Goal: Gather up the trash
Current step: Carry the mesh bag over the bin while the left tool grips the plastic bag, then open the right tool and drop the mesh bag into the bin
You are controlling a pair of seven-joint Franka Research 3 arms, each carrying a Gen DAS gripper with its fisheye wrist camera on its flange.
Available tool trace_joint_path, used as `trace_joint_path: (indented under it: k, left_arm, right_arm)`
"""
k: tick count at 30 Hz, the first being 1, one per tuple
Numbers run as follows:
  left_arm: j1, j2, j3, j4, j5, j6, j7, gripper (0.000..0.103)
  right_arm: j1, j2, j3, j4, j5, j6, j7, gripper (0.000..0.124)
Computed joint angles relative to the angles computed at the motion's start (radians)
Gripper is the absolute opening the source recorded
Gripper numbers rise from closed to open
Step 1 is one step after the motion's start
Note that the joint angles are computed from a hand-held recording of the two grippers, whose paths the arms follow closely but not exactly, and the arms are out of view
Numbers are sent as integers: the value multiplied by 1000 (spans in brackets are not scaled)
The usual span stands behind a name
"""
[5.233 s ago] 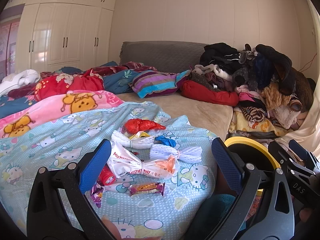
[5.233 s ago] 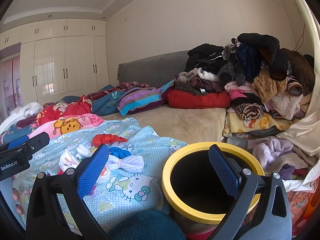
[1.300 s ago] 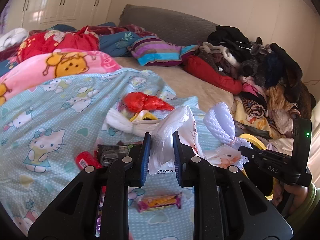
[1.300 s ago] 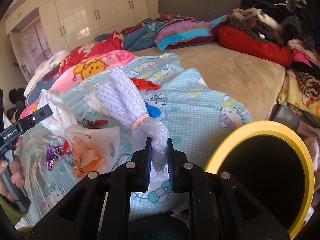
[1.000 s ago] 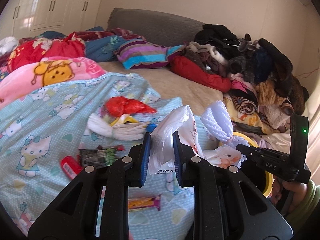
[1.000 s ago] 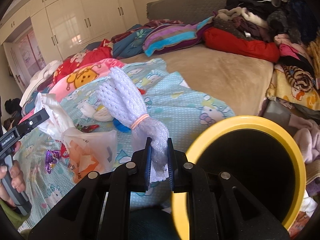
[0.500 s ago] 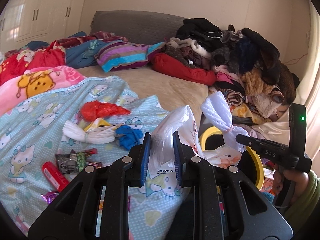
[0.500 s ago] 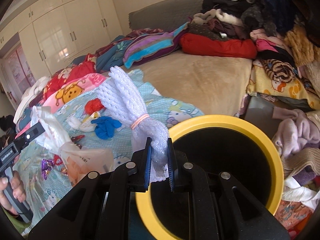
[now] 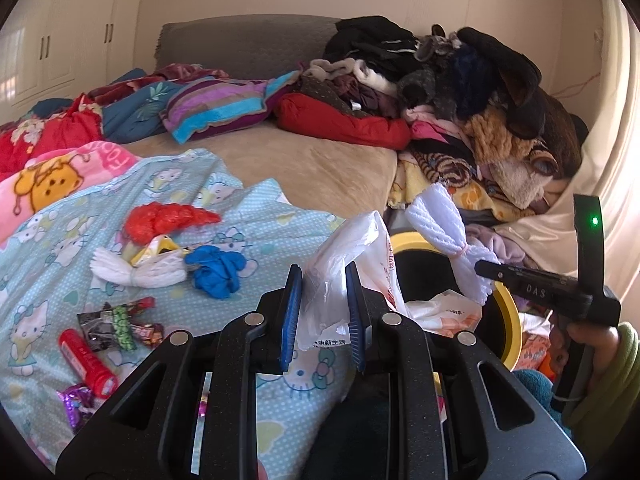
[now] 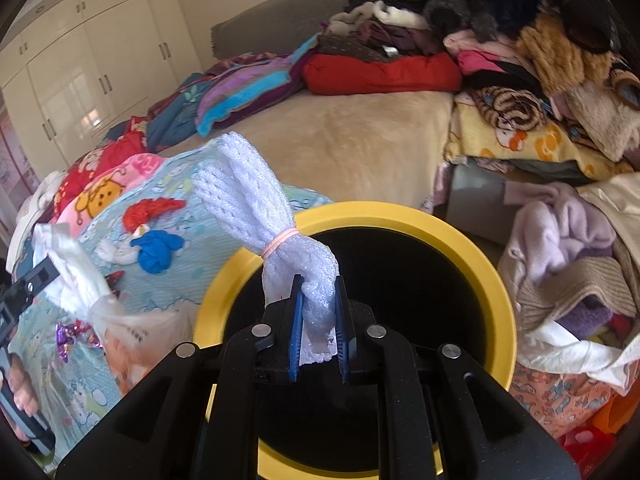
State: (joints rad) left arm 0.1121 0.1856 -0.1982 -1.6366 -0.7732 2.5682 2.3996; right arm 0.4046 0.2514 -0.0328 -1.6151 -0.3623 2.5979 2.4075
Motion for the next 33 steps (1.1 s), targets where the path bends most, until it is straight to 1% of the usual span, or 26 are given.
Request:
trace_joint_path:
  k: [13, 23, 24, 25, 26, 27, 28, 30, 32, 33]
  left_arm:
    - [-42, 15, -24, -14, 53, -10, 15, 16]
    - [-79, 73, -58, 37, 143, -4, -17, 17]
    - [-81, 78, -61, 42, 153, -4, -21, 17]
    - [-84, 85, -63, 48, 164, -4, -30, 18]
    - [-86, 90, -65, 51, 173, -2, -39, 23]
    - [-84, 92, -69, 51, 174, -1, -44, 34]
    - [-83, 91, -72, 44, 174, 9, -51, 53]
    - [-73, 81, -78, 25, 154, 27, -55, 70]
    - [-62, 73, -79, 14, 131, 28, -57, 72]
    - [-63, 71, -76, 11, 135, 33, -63, 77]
  right_arm:
    - [-44, -41, -1, -78, 28, -12, 37, 15]
    - [-65, -51, 4, -103, 50, -19, 52, 17]
    - [-69, -53, 5, -106, 57, -17, 49, 19]
    - [-73, -55, 8, -111, 69, -13, 41, 25]
    - [-75, -56, 8, -111, 71, -12, 40, 29]
    - [-74, -58, 6, -113, 65, -13, 45, 38]
    - [-73, -60, 5, -116, 59, -11, 53, 43]
    - [-73, -63, 4, -119, 53, -8, 63, 50]
    - [-71, -62, 3, -117, 39, -12, 77, 53]
    - [-71, -62, 4, -117, 35, -11, 79, 54]
